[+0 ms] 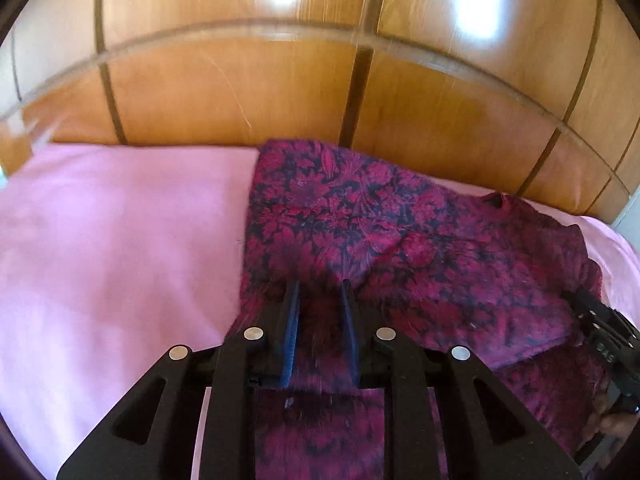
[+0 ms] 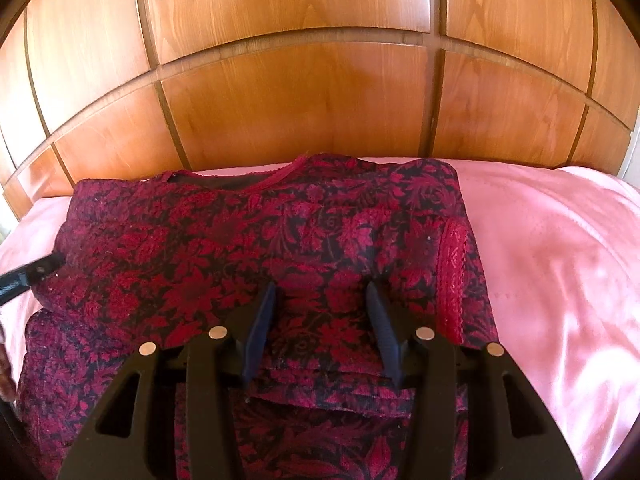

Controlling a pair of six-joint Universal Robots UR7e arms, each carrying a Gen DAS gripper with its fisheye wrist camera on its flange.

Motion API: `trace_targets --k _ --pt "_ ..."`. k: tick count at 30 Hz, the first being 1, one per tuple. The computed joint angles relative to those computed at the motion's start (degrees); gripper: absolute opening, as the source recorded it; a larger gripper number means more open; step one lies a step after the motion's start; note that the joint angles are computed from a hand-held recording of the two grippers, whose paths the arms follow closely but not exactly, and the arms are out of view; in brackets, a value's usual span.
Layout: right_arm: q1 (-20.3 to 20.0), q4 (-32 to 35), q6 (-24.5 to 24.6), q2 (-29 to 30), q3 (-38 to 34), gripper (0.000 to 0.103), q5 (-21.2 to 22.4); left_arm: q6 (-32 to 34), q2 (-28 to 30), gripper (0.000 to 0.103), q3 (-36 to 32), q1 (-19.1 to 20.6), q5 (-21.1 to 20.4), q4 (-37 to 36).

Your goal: Fold small clothes

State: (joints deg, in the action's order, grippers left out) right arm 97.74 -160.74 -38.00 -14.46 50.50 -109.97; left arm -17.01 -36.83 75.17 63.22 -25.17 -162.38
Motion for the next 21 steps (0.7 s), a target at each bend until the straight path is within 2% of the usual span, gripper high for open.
trace_targets --k 1,3,5,7,9,14,17,21 --pt "0.05 0.03 0.08 -0.01 0.00 0.047 -0.10 1.53 0.10 0.027 -0.12 -0.20 0.48 -1.40" --pt "0.29 -0.35 -0.08 -0.22 0.35 0.048 -0.40 5.34 -0.36 0.047 2.63 -2.11 2.80 -8.19" --pt "0.49 -0.32 0.13 -0.88 1.20 0.053 -0.52 9.20 -0.74 0.048 4.97 -3.76 4.88 -13.85" --pt "0.54 0.08 1.41 -2.30 2.89 0.060 0.05 10.09 -1.20 0.048 6.30 -4.62 5.07 -15.75" --pt "0.43 0.08 3.36 -4.36 5.29 0.063 1.42 11.81 -1.76 0.048 8.49 -5.95 6.02 -19.40" --pt "-0.40 0.08 9.66 -7.84 8.36 0.062 3.86 13.33 -1.95 0.048 10.56 -7.60 7.17 -23.45" --pt "-0.50 1.00 11.26 -7.29 6.83 0.055 2.31 12.63 -2.39 0.048 11.42 -8.05 7.60 -23.37" --pt "-0.03 -1.19 11.85 -6.42 5.96 0.055 0.12 11.21 -3.36 0.048 13.79 -8.58 8.41 -23.68"
